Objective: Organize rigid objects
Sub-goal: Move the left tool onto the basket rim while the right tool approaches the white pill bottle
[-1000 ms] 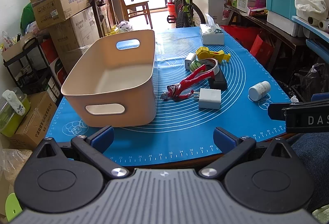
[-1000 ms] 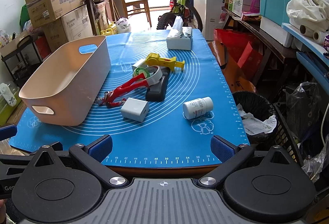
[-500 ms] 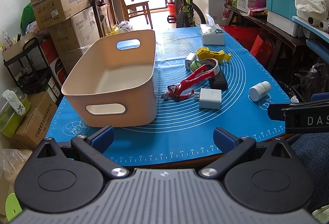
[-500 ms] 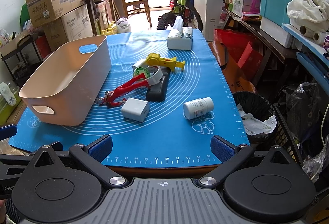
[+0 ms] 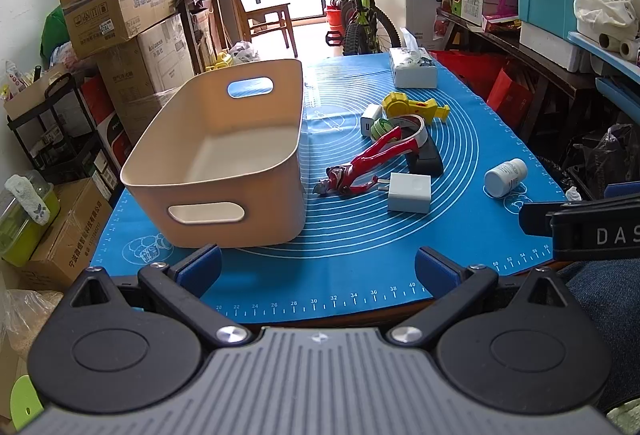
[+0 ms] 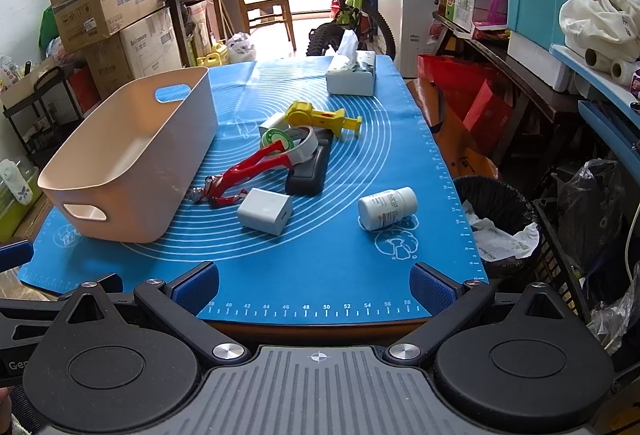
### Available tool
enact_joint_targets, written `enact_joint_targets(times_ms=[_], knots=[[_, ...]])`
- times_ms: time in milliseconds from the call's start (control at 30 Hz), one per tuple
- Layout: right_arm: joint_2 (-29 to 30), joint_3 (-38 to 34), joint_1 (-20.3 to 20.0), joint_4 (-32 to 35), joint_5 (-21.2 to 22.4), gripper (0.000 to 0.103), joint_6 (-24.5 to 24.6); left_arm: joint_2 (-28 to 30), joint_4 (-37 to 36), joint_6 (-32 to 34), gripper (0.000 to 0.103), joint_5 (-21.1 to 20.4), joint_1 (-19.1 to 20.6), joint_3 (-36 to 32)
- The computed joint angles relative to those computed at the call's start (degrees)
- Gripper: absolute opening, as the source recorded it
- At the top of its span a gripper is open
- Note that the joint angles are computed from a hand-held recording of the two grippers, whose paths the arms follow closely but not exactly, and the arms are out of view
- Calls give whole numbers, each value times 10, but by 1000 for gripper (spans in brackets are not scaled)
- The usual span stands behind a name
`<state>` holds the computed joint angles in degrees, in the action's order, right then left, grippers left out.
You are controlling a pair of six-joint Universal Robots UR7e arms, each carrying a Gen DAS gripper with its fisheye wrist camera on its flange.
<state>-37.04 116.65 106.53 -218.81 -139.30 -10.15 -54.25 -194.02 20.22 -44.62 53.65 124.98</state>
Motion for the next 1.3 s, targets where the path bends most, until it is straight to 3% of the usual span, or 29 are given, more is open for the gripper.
enact_joint_targets(times_ms=[433, 700, 833, 967, 1167, 1300], knots=[[-23, -3, 6, 34, 7, 100, 21, -19, 28, 14, 101, 17, -9, -15], [-15, -46, 5, 14, 2, 100, -16, -17, 48, 32, 102, 53, -6, -86], [-12, -67, -6, 16, 7, 100, -23, -13, 67, 16, 102, 49, 8, -125], [-8, -92, -17, 28, 8, 100, -18, 8, 48, 39, 102, 62, 25, -167], [7, -136, -37, 69, -3, 100, 13, 27, 89, 55, 102, 51, 65, -236], [12, -157, -50, 115, 2, 100, 60, 43, 130, 87, 102, 32, 95, -283]])
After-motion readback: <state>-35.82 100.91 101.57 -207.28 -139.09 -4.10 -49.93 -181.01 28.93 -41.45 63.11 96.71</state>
